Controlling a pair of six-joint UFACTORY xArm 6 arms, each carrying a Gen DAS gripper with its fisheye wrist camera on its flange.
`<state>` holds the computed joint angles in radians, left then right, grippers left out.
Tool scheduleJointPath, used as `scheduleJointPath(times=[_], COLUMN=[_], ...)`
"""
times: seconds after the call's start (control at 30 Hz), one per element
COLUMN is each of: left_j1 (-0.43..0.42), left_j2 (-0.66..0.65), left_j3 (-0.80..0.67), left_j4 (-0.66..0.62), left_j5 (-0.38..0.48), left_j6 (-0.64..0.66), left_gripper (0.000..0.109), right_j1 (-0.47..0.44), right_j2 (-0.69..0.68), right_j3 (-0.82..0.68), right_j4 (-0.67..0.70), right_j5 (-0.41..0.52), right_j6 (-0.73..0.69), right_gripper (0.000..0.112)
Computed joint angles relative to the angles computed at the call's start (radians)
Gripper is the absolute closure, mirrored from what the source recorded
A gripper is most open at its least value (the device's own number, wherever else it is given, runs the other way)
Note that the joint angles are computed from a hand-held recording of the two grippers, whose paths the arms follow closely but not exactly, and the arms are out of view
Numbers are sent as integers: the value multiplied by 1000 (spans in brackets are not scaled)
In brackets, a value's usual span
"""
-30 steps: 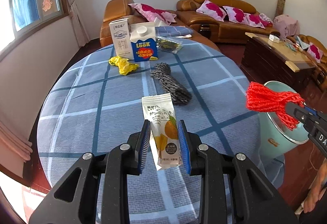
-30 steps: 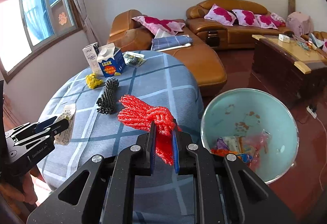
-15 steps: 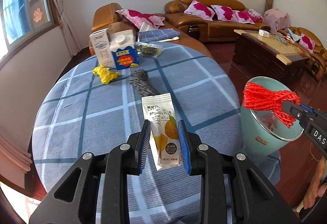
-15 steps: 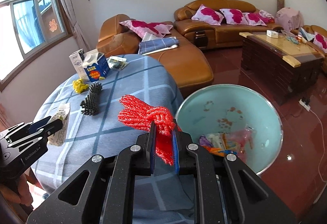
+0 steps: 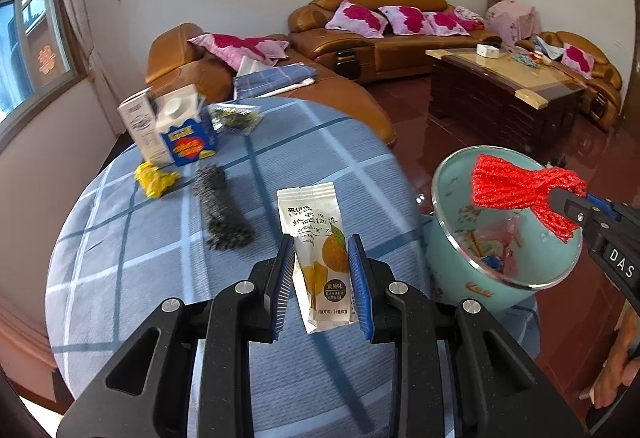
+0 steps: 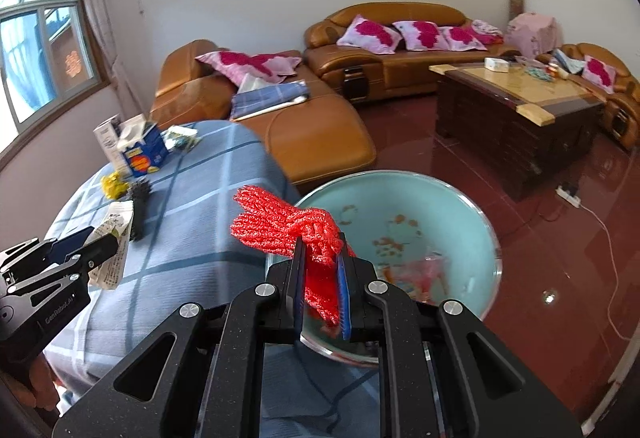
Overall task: Collect trash
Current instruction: 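Carry the white packet and red mesh net over the blue bin with both grippers, then open both grippers to drop the packet and mesh net into the bin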
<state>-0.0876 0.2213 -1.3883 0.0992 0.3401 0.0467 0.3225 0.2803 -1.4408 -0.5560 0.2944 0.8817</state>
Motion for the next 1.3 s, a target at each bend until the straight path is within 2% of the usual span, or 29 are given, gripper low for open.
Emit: scheduleJointPath(times=[0.17, 0.7, 1.0, 1.3], left_j1=[-42, -142, -175, -195], left_j2=[47, 209, 285, 345], left_j3=[-55, -242, -331, -391], left_j4=[-16, -19, -5, -23], left_j5=[-8, 50, 85, 103], left_j6=[31, 61, 53, 73], left_gripper=[81, 81, 81, 80], right_j1=[-29, -83, -98, -111], right_j2=[-18, -12, 28, 49], right_j3=[15, 23, 0, -9], right_j4=[-99, -196, -150, -106], right_j5=[17, 87, 124, 118], right_j6=[99, 238, 220, 194], right_gripper=[98, 98, 98, 97])
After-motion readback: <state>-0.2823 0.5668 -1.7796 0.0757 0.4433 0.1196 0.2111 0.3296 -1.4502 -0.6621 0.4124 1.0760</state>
